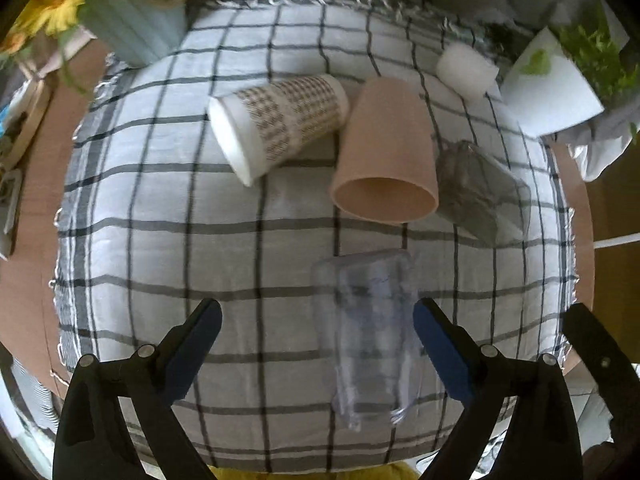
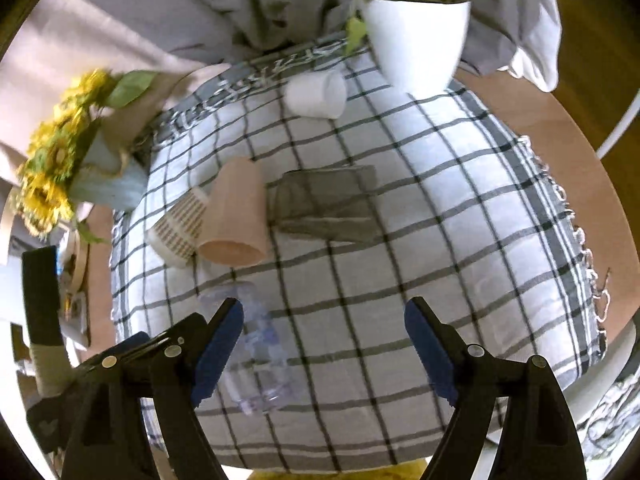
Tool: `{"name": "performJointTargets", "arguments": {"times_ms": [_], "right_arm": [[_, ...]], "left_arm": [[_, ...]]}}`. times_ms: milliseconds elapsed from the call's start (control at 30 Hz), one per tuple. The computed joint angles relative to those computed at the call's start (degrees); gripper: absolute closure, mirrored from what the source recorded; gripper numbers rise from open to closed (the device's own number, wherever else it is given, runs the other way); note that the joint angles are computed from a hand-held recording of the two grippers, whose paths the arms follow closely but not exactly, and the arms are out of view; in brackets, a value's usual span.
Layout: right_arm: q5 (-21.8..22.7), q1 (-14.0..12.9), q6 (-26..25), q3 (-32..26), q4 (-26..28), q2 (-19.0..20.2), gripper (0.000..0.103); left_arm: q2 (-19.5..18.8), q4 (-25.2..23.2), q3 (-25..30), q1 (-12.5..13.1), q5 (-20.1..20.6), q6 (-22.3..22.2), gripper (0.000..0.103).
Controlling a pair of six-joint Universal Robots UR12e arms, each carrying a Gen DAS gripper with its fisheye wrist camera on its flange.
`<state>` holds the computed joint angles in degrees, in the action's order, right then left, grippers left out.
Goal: Flip cup upside down
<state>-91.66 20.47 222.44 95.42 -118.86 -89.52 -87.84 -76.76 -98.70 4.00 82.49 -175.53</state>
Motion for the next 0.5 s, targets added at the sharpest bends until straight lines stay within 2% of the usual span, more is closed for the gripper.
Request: {"name": "performJointTargets", "arguments": {"times_ms": [233, 500], "right_arm": [[-0.1, -1.5, -0.5, 1.3, -1.3, -0.6, 0.02], [1.2, -2.9, -2.5, 1.8, -2.4, -0.4, 0.02]], "left_arm": [[-2.6, -0.5, 1.5, -1.8, 2.3, -2.2, 0.009], [-5.0, -3.9, 2.9, -2.5, 0.9, -5.0, 0.018]]}}
